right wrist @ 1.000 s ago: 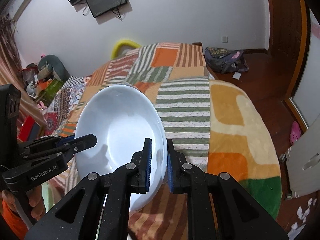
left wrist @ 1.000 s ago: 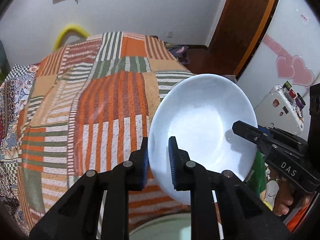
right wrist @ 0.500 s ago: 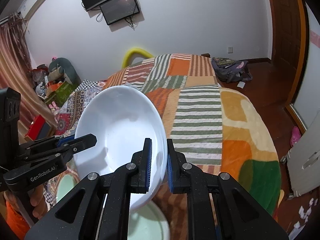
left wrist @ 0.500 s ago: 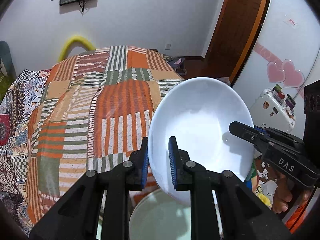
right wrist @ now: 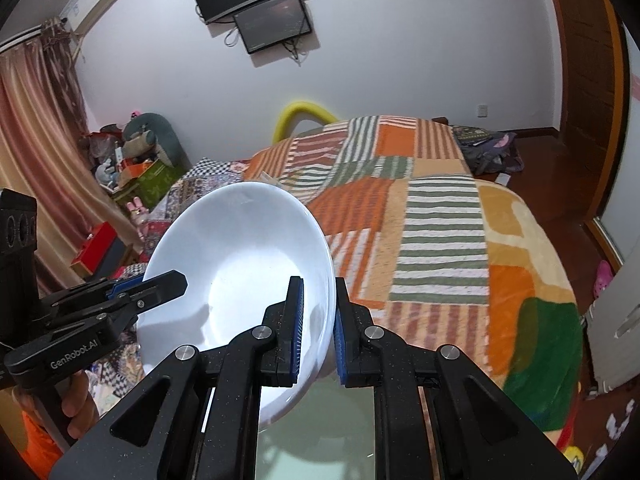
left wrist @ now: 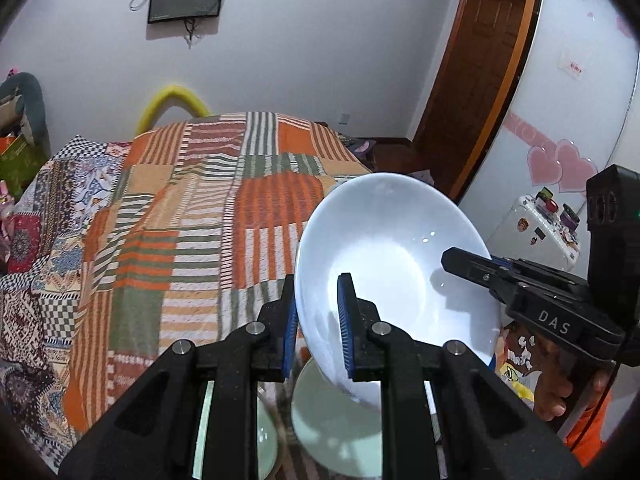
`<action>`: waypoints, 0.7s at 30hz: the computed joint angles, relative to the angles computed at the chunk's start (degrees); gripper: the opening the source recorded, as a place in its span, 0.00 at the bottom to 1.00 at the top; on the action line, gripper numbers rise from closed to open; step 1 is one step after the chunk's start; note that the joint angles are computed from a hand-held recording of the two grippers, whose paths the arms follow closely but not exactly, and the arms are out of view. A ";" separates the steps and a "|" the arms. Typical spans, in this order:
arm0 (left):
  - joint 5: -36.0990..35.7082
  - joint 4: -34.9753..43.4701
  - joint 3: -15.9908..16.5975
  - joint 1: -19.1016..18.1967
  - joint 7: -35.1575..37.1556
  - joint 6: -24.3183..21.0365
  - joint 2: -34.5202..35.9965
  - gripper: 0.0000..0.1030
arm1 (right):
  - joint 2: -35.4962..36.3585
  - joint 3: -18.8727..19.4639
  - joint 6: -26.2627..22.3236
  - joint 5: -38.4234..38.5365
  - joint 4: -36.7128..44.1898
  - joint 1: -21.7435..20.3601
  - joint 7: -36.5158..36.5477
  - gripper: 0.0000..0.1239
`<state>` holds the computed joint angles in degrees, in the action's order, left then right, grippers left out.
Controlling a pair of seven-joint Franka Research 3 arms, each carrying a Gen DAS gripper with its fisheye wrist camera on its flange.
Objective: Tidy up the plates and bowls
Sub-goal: 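Lift the spotted white bowl with both tools and carry it to the stack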
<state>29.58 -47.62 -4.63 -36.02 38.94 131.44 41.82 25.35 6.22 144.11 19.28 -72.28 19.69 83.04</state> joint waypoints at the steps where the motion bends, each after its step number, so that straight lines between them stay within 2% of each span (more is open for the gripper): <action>1: 0.55 -3.40 0.29 0.06 -1.16 1.21 -2.08 0.17 | -0.03 0.21 0.07 0.04 -0.11 0.16 -0.22 0.10; 6: 4.62 -17.66 0.10 1.05 -7.50 4.99 -11.14 0.17 | -0.10 0.97 0.07 0.15 -0.57 1.23 -1.32 0.10; 11: 8.30 -27.46 -1.48 2.99 -13.02 6.76 -17.45 0.17 | 0.09 1.82 -0.19 1.08 -0.79 2.11 -2.67 0.10; 21: 12.52 -39.21 -4.83 6.93 -20.12 6.75 -25.00 0.17 | 1.84 2.64 -2.44 1.45 1.13 4.27 -4.26 0.10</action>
